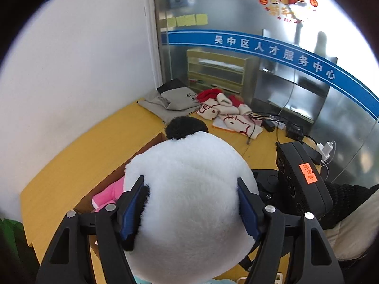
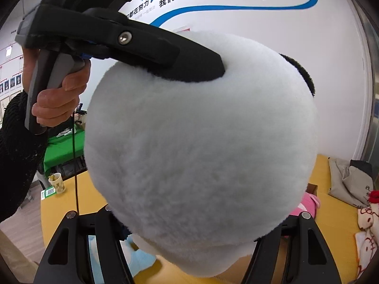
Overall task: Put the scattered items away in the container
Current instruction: 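Lift the white panda with both grippers toward the box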
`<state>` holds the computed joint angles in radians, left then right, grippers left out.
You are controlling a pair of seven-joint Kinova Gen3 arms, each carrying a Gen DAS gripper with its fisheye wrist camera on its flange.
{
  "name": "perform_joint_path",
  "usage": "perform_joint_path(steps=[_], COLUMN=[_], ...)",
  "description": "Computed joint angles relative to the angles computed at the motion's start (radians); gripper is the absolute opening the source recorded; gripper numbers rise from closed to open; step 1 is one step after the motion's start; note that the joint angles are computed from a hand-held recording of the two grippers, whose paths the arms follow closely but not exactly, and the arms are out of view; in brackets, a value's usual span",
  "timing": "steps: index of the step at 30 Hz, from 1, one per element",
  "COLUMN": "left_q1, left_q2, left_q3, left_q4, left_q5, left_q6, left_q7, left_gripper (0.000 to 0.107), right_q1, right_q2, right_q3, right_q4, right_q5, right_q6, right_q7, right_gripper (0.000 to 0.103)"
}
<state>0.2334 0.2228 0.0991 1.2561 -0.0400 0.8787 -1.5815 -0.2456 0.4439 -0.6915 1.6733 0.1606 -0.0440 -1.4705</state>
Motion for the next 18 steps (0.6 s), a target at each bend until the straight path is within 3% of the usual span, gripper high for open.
perform_joint_path(steps=[6,13,18], left_q1=[-0.155,-0.26,-0.298], left_q2=[0.131,0.309,0.423], left_q3=[0.01,0.014,0.018], left_q4=[-0.022,-0.102,-0.163], left_q5=[0.183,0.294,0.326], left_q6=[0.007,0.089,0.145], left_q7=[-0.132,-0.192,-0.187], left_gripper=[0.07,0.07,0.071], right_q1=[-0.045,-0.077,-0.166], right_q2=[0.181,0.383,0.431], right_q3=[0.016,0.016,0.133], right_q4=[-0.148,-0.339,-0.448], right_q5=[-0.054,-0.205,-0.294], right_q6=[0.089,0.244,0.384], right_q7=[0.004,0.024,-0.022], right_gripper=[0.075,0.075,0.075])
